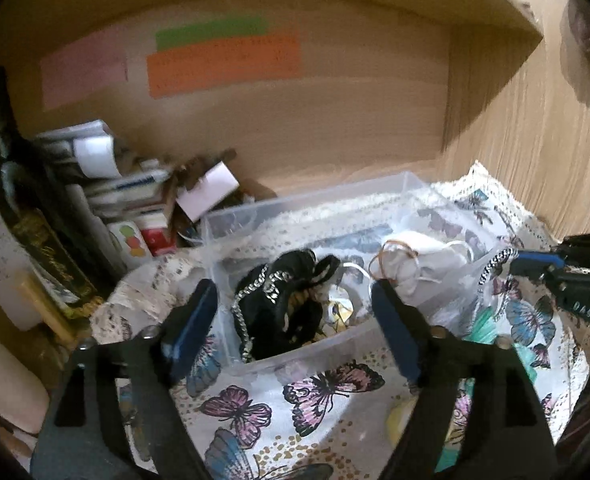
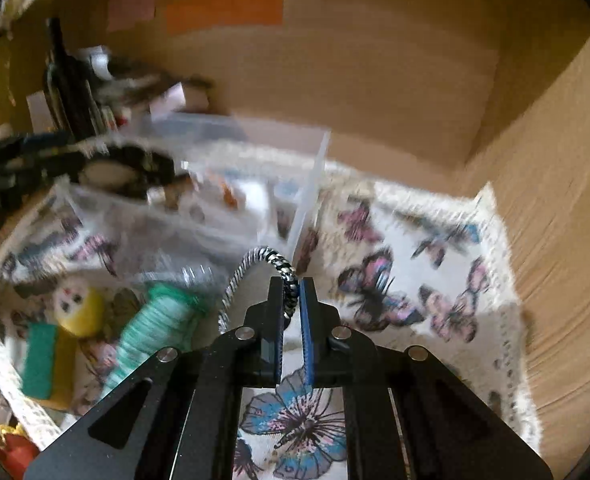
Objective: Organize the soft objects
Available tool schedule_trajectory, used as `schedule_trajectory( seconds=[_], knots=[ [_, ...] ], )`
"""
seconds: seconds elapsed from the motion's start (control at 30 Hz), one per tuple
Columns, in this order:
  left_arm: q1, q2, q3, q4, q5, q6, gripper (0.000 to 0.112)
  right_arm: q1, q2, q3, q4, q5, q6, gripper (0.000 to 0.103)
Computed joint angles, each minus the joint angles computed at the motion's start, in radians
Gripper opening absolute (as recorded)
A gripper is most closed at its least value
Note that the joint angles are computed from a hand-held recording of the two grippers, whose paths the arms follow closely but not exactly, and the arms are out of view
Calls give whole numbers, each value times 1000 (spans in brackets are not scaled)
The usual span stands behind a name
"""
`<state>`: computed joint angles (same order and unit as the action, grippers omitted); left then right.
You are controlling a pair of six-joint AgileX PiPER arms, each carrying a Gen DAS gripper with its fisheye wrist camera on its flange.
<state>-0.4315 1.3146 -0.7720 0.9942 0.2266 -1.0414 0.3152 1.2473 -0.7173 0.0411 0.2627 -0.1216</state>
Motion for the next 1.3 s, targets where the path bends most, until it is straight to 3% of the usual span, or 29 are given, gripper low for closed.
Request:
schedule_trajectory(
  seconds=[0.13,0.27,0.4,0.53,0.77,0.9,1.0,1.07,1.3],
  knots=[
    [-13,-68,37,109,23,-121,100,19,-56,-36,-59,-1,73,7],
    [-24,-118,65,104,38,-122,102,53,-33,-104,-164,-17,196,7],
    [-47,-148,95,121,53,-146,102,99,34,-173,-363,-21,407,7],
    [-69,-156,126,170,61,-212,102,174,137,-238,-672,8,720,7],
    [-78,-152,153,-54,30,-26,102,194,270,-300,-611,40,664,7],
    [-109,-134,166,-81,25,-11,102,186,286,-287,-532,50,587,7],
    [-151,-106,169,-20,37,-82,102,183,257,-256,-490,56,545,18],
    [-174,-80,166,-20,44,-88,102,191,208,-209,-554,43,609,33],
    [-165,0,144,-250,3,135,102,218,13,-52,-501,10,567,46]
  ],
)
